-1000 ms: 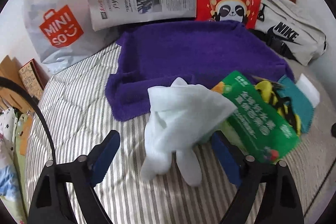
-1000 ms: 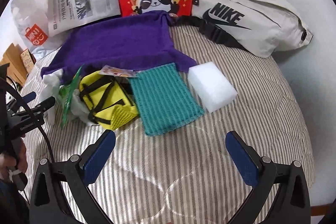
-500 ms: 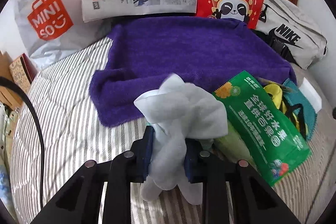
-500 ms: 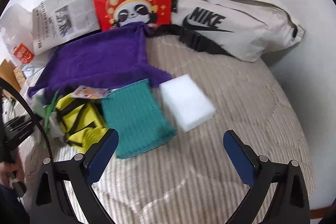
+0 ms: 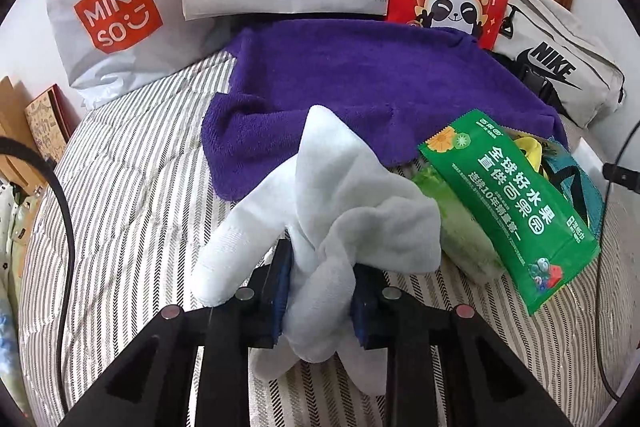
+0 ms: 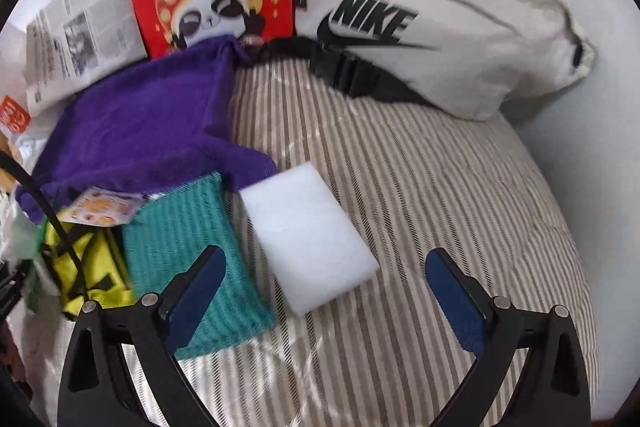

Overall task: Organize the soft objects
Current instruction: 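Lift the white gloves with the left gripper while the right grasps the white sponge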

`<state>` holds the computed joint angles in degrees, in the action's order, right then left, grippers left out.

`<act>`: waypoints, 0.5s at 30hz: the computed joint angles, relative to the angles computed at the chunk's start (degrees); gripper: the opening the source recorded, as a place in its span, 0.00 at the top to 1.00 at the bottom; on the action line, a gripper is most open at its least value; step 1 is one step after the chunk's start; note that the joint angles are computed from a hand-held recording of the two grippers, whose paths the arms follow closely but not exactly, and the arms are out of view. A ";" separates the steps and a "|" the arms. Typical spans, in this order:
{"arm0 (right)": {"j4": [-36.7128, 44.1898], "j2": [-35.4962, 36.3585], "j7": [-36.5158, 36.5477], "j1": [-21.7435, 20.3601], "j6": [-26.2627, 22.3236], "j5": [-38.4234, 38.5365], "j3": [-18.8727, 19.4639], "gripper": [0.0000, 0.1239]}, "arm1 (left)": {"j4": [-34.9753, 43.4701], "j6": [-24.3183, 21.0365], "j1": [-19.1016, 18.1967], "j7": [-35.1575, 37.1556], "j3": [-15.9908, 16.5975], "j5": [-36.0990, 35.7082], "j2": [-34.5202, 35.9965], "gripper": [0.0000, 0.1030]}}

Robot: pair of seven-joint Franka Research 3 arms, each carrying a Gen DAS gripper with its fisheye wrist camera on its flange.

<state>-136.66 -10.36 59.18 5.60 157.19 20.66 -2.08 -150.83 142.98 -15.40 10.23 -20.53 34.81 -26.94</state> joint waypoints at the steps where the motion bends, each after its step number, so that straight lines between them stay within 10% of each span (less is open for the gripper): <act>1: 0.29 0.72 -0.46 0.17 0.35 0.63 -0.21 0.21 | -0.01 0.15 0.16 -0.40 -0.20 0.31 0.03 0.74; 10: 3.20 4.88 -6.66 0.83 -1.88 5.95 -0.53 0.51 | -0.65 1.01 0.16 -2.04 -0.32 1.22 -0.52 0.73; 15: 1.07 2.85 -9.98 1.44 1.61 7.71 -0.20 0.52 | -1.59 2.50 -0.10 -1.64 0.78 -0.12 -1.59 0.75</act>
